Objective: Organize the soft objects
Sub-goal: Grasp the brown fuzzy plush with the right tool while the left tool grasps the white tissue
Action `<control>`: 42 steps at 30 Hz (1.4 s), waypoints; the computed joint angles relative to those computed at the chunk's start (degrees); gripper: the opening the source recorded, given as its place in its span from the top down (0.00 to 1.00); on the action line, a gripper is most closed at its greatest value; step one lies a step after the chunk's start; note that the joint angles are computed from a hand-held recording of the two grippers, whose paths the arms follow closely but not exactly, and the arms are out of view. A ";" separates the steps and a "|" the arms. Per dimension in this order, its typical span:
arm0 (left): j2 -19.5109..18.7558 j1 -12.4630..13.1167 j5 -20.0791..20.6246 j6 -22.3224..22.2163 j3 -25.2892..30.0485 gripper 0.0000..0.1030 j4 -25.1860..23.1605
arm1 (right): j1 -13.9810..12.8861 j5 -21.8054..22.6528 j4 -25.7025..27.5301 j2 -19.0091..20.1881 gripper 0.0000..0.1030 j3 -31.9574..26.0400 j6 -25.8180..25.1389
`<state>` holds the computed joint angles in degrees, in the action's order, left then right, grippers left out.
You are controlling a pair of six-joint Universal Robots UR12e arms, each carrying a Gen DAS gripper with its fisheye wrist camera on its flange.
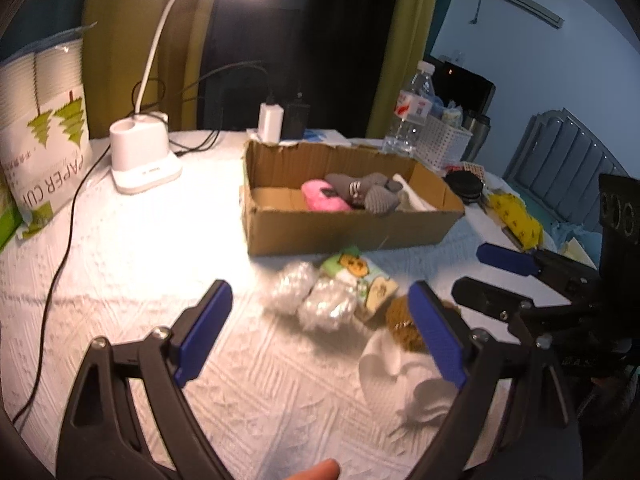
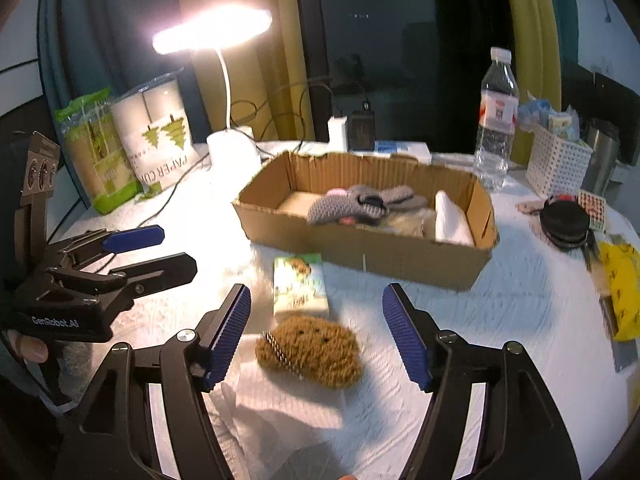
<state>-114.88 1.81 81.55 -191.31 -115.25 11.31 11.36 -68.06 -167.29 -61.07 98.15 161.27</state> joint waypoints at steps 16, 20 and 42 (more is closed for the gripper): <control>-0.96 0.46 0.03 -0.31 -0.30 0.12 -2.19 | 0.62 -0.85 6.54 2.44 0.25 -1.22 0.30; -1.13 0.07 0.11 0.01 0.08 0.12 -3.10 | 0.48 -0.16 8.20 2.76 0.25 -1.63 -0.37; -2.55 -5.56 -1.08 7.85 4.72 0.12 -11.40 | -5.10 2.86 -1.06 -0.12 0.72 2.59 5.93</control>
<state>-117.43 -3.76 80.48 -183.46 -110.53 -0.10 6.26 -65.20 -168.35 -61.19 100.74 167.20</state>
